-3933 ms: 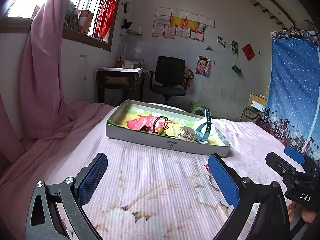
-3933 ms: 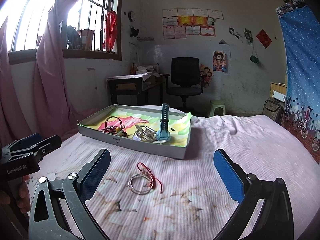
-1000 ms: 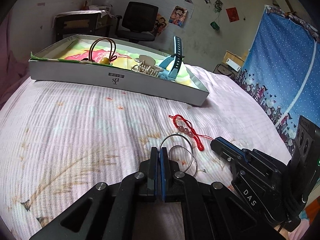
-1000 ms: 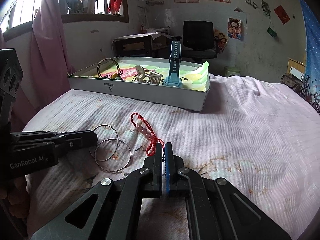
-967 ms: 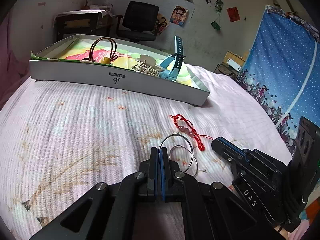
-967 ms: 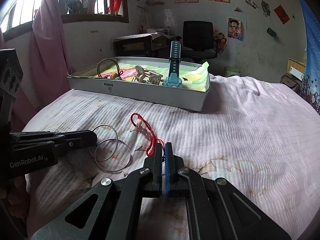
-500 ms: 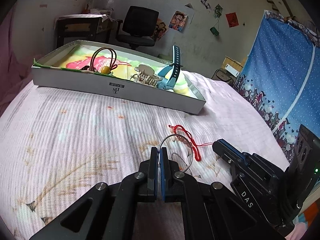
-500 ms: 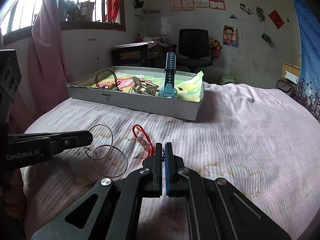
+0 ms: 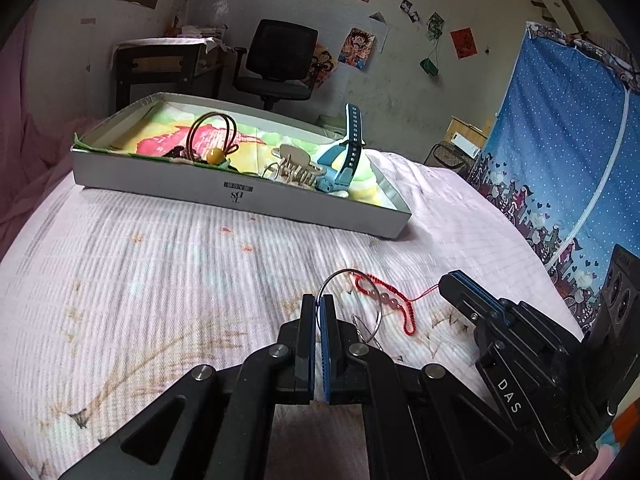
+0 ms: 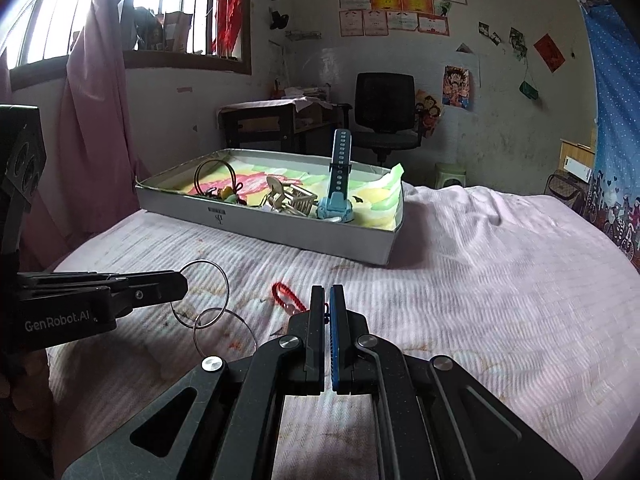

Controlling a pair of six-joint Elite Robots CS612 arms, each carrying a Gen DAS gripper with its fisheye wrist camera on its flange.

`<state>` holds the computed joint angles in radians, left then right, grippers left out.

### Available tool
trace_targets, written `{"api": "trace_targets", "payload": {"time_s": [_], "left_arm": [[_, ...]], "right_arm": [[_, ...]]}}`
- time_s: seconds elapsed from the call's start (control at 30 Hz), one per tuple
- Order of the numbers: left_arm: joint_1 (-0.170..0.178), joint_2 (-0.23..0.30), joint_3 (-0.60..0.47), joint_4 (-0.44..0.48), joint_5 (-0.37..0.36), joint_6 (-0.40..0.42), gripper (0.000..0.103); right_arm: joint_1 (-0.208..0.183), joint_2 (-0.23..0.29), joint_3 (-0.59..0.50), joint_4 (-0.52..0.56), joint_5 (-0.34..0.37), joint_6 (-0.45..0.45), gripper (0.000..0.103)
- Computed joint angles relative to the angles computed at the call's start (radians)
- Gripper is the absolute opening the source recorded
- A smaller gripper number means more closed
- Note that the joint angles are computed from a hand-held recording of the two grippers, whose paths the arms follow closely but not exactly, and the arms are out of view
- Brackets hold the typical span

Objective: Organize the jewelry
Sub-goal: 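Carry the silver ring and red beaded cord over the tray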

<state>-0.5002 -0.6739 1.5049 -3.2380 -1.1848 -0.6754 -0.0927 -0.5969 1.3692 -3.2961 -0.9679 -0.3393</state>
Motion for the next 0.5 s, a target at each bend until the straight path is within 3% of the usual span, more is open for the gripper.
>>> {"api": "trace_targets", "payload": {"time_s": [0.27, 0.5], "left_arm": [[0.003, -0.012, -0.003, -0.023, 0.024, 0.037, 0.003], [0.03, -0.014, -0.075, 0.034, 0.047, 0.101, 0.003]], "right_arm": [[0.0, -0.003, -0.009, -0.044, 0.018, 0.034, 0.002], [0.005, 0.017, -0.084, -0.063, 0.059, 0.095, 0.002]]}}
